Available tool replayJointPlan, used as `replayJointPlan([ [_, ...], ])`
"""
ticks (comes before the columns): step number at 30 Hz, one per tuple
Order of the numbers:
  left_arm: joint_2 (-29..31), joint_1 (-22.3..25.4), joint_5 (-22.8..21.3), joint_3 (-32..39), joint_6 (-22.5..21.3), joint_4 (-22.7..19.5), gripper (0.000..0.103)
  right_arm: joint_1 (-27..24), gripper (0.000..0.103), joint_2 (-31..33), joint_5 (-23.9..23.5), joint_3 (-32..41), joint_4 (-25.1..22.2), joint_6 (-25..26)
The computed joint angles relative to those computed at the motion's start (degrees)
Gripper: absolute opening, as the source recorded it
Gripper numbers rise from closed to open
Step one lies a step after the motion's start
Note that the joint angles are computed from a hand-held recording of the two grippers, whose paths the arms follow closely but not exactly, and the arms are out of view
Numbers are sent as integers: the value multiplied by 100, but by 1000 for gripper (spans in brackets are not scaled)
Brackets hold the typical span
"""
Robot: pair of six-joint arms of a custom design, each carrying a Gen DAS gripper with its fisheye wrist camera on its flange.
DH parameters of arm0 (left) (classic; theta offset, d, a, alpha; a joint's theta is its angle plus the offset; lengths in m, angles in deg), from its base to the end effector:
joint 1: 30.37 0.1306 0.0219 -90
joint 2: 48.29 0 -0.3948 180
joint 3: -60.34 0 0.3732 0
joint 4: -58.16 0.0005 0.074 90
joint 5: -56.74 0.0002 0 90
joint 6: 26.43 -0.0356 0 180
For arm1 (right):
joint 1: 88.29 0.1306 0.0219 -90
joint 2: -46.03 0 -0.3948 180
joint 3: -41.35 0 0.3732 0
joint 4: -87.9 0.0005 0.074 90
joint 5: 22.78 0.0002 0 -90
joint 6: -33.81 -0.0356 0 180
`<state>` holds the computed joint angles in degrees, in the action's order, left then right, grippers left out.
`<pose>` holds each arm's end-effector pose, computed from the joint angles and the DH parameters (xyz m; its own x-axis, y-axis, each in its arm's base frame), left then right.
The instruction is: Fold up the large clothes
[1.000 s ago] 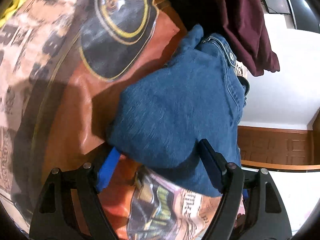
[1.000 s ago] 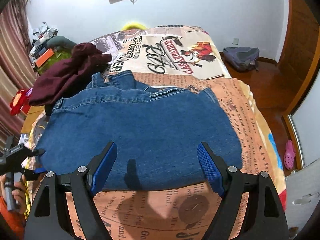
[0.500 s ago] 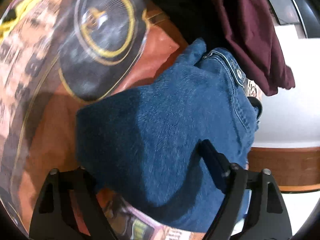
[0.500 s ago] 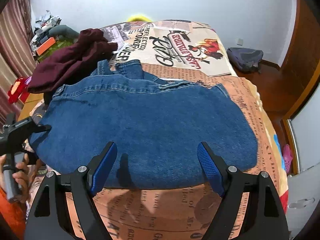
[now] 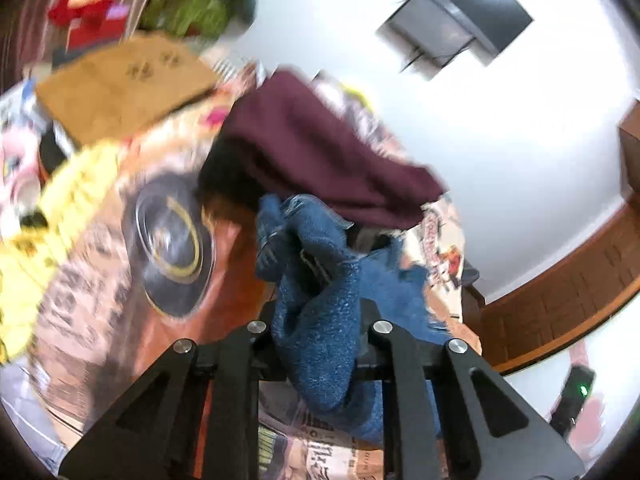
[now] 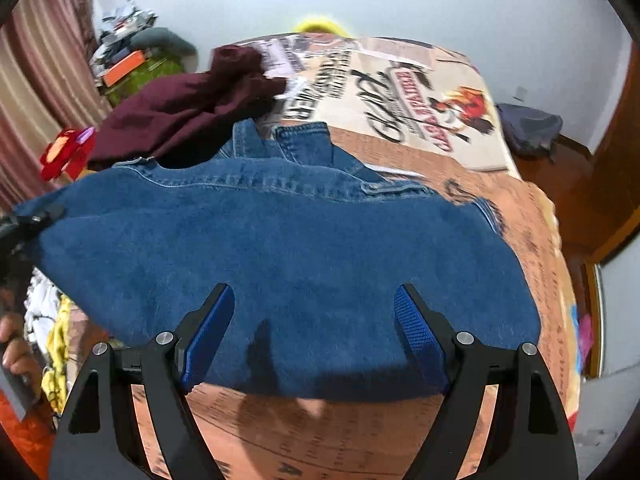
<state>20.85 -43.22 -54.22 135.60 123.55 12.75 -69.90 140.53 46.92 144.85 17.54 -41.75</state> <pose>0.3296 -0.0626 0.4712 -0.2550 -0.7712 -0.5833 -0.5657 0.6082 -0.5568 0.4449 0.1604 0.4882 -0.6934 -0.4770 -0.5401 -0.6470 0.7420 0.1753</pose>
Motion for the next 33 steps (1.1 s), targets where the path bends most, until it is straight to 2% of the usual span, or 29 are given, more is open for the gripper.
replayJointPlan([
  [7, -291, -232, -1114, 259, -353, -526, 17, 646, 80, 277, -575, -71, -394, -37],
  [9, -338, -173, -1151, 308, -554, -581, 17, 924, 80, 342, -480, -242, -406, -31],
  [11, -329, -187, -1154, 337, -591, -637, 17, 1138, 86, 248, -343, -504, -118, 33],
  [14, -125, -344, -1246, 495, -725, -654, 16, 1374, 88, 165, -19, -705, 162, 159],
  [16, 69, -531, -1446, 711, -973, -619, 16, 1337, 88, 213, -109, -615, 14, 267],
  [18, 230, -630, -1436, 834, -1245, -418, 16, 1110, 88, 280, -520, -444, -290, 385],
  [20, 553, -787, -1421, 1145, -1580, -328, 16, 824, 88, 283, -891, -345, -387, 400],
  [22, 853, -912, -1305, 1368, -1823, -169, 16, 475, 88, 299, -1141, -272, -419, 377],
  [27, 1894, -1120, -314, 2122, -2425, 302, 16, -505, 88, 195, -849, -307, -7, -102],
  [29, 2309, -1218, -11, 2400, -2720, 377, 16, -815, 88, 269, -885, -174, -112, -55],
  [31, 2734, -1309, 286, 2708, -2894, 189, 16, -1016, 88, 259, -633, -152, -107, -82],
  [33, 3211, -1347, 815, 3026, -3046, -241, 16, -1201, 88, 217, -444, -211, -36, -71],
])
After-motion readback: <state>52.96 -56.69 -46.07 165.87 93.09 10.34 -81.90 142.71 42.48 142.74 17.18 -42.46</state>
